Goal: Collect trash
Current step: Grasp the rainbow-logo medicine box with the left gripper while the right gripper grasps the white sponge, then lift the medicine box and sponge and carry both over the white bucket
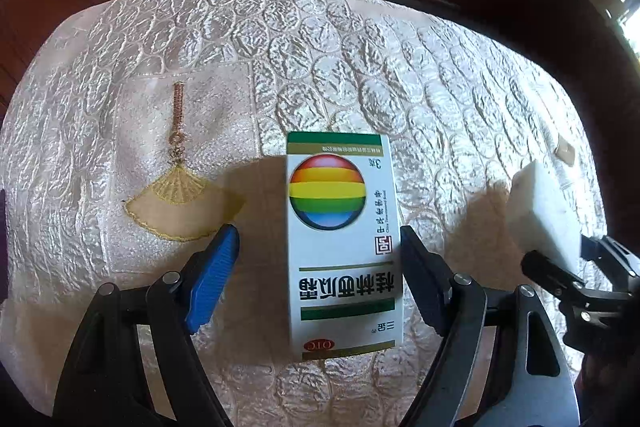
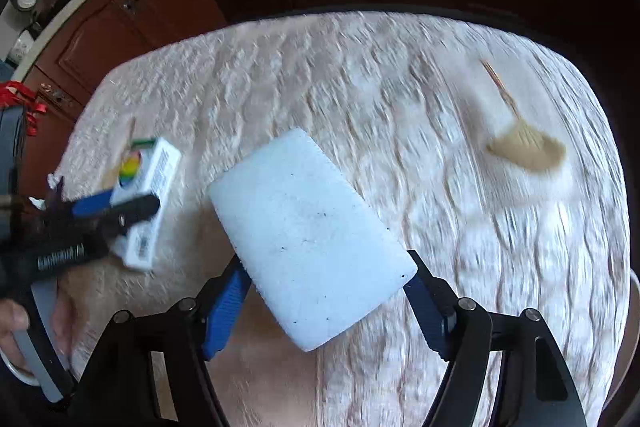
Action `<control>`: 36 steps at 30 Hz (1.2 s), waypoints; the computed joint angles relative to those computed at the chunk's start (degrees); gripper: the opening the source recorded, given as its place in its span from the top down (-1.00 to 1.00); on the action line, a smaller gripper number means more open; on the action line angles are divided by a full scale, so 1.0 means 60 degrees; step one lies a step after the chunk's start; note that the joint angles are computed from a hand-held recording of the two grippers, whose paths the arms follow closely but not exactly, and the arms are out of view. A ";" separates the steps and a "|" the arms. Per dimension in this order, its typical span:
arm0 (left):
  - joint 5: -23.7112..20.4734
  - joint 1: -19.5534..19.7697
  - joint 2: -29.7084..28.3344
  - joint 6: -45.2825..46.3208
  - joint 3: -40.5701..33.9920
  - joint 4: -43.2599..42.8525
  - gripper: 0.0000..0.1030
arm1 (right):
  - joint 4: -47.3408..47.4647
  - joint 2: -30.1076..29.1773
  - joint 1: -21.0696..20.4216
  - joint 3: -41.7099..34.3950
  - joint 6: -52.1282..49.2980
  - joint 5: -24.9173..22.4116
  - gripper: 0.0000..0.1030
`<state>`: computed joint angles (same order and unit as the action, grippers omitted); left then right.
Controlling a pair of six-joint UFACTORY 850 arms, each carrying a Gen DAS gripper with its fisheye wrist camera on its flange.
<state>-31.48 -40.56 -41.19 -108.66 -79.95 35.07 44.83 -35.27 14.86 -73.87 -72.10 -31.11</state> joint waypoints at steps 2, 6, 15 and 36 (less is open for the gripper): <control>-0.0218 -0.0057 -0.0168 0.0377 -0.0222 -0.0113 -0.06 | 0.0781 0.0178 -0.0050 0.0300 -0.0858 0.0234 -0.50; -0.0226 -0.0176 -0.0303 0.0383 -0.0437 -0.0095 0.04 | 0.1796 0.0290 -0.0030 0.0534 -0.1943 0.0493 -0.60; -0.0926 -0.0815 -0.0241 -0.0122 -0.0991 0.0706 0.04 | 0.3105 0.1053 -0.0512 0.1529 -0.3217 0.0106 -0.38; -0.2552 -0.1938 -0.1747 0.2163 -0.4935 0.1081 0.04 | 0.5588 0.2921 -0.3242 0.3102 -0.4787 -0.0896 -0.43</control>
<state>-46.80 -52.19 -51.67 -95.69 -109.56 41.55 78.36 -17.74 -4.59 -55.26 -100.82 -36.49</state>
